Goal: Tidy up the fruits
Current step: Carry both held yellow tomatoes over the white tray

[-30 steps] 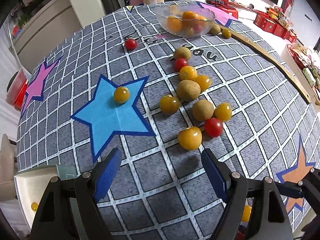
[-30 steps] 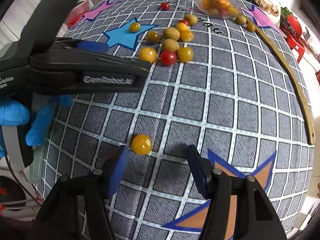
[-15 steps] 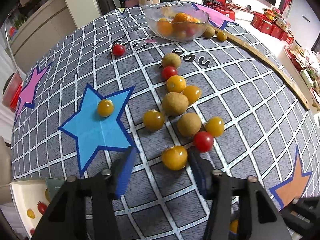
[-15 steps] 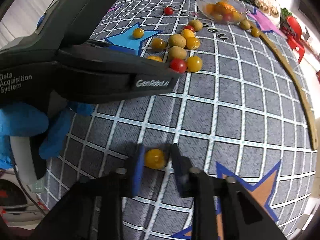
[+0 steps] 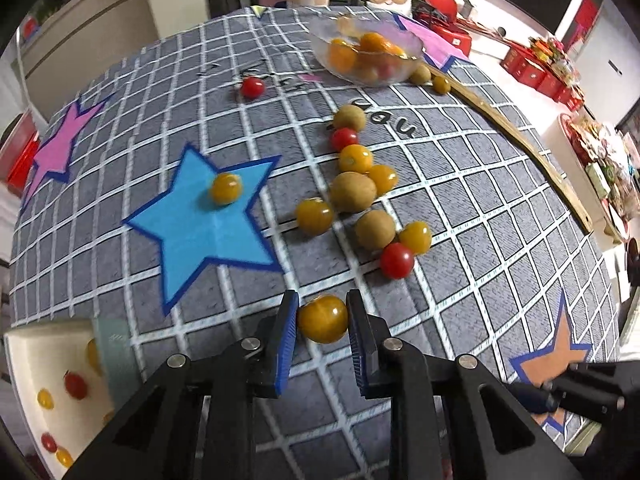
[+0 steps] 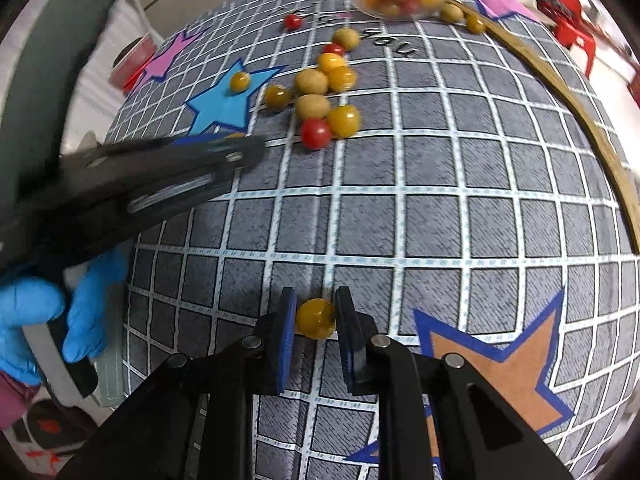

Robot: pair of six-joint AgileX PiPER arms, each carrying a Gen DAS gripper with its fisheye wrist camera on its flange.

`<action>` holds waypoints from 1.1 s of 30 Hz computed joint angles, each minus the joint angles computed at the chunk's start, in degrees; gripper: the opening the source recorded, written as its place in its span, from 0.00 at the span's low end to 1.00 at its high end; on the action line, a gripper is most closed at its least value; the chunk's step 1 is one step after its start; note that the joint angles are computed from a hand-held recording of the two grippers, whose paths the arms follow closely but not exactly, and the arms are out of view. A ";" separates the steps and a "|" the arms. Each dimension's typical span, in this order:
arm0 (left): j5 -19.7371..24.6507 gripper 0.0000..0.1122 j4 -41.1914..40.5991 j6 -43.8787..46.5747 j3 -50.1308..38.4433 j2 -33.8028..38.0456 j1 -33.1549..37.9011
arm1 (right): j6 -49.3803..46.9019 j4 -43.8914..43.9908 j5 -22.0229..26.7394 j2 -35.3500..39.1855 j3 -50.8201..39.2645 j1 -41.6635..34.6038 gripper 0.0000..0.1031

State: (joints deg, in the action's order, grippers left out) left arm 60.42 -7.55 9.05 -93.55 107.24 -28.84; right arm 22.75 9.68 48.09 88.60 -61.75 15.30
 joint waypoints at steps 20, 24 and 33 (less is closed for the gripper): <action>0.97 0.23 2.30 -1.91 12.05 -15.24 14.65 | 1.27 -0.73 6.09 4.41 -10.36 4.57 0.21; 0.94 0.23 2.61 -1.39 15.28 -17.61 19.20 | 0.62 -0.53 7.39 8.14 -16.02 7.19 0.21; 0.23 0.23 2.97 0.78 21.97 -22.07 30.47 | -1.71 0.69 12.11 17.86 -31.35 14.26 0.21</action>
